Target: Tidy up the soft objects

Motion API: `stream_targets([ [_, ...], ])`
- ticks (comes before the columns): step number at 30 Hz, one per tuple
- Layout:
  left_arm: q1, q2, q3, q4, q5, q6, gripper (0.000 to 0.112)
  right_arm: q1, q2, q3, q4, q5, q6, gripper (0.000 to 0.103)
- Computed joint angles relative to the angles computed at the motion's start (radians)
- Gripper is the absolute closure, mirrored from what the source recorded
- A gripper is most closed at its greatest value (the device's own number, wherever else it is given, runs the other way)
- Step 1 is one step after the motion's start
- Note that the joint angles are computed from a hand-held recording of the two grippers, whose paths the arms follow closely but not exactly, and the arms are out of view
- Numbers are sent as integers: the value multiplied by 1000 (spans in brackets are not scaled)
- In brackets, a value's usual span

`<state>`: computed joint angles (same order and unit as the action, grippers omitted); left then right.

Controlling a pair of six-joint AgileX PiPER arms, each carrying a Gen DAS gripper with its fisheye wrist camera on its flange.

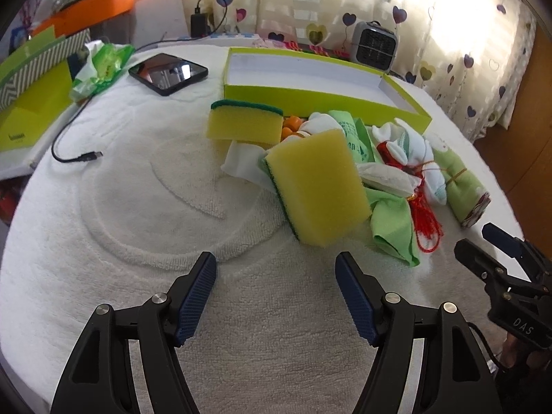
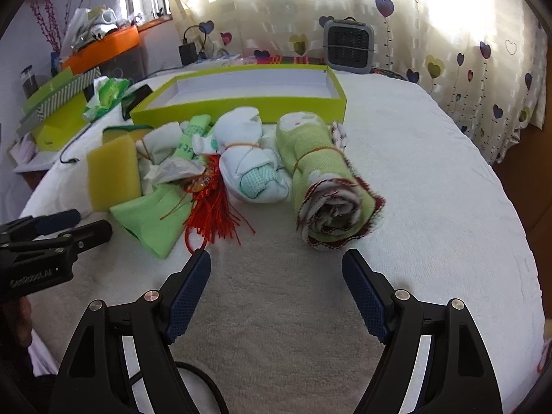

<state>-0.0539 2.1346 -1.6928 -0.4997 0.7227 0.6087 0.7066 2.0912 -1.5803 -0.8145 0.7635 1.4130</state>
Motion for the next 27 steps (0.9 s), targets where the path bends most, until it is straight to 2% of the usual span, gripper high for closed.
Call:
stream_targets([
  [3,6,2,-26,17,33,-23,42,0,-49,46,-57,-26,33,24],
  [10,28,0,-81,-115,114,43,42,-44,-97,64,-122,-44,53,24],
  [13,13,32,-152,-104,150,-9,42,-88,-85,38,-68,-62,-6,24],
  [15,0,67,-215,-85,187,-48,42,-116,-88,48,-40,-102,-23,24],
  [19,-25,114,-294,-9,212,-143,42,-148,-82,59,0,-157,-44,24],
  [23,-31,114,-300,-20,197,-150,42,-171,-62,41,60,-184,-112,26],
  [27,-44,134,-329,24,194,-205,49,-191,-30,-2,133,-189,-203,29],
])
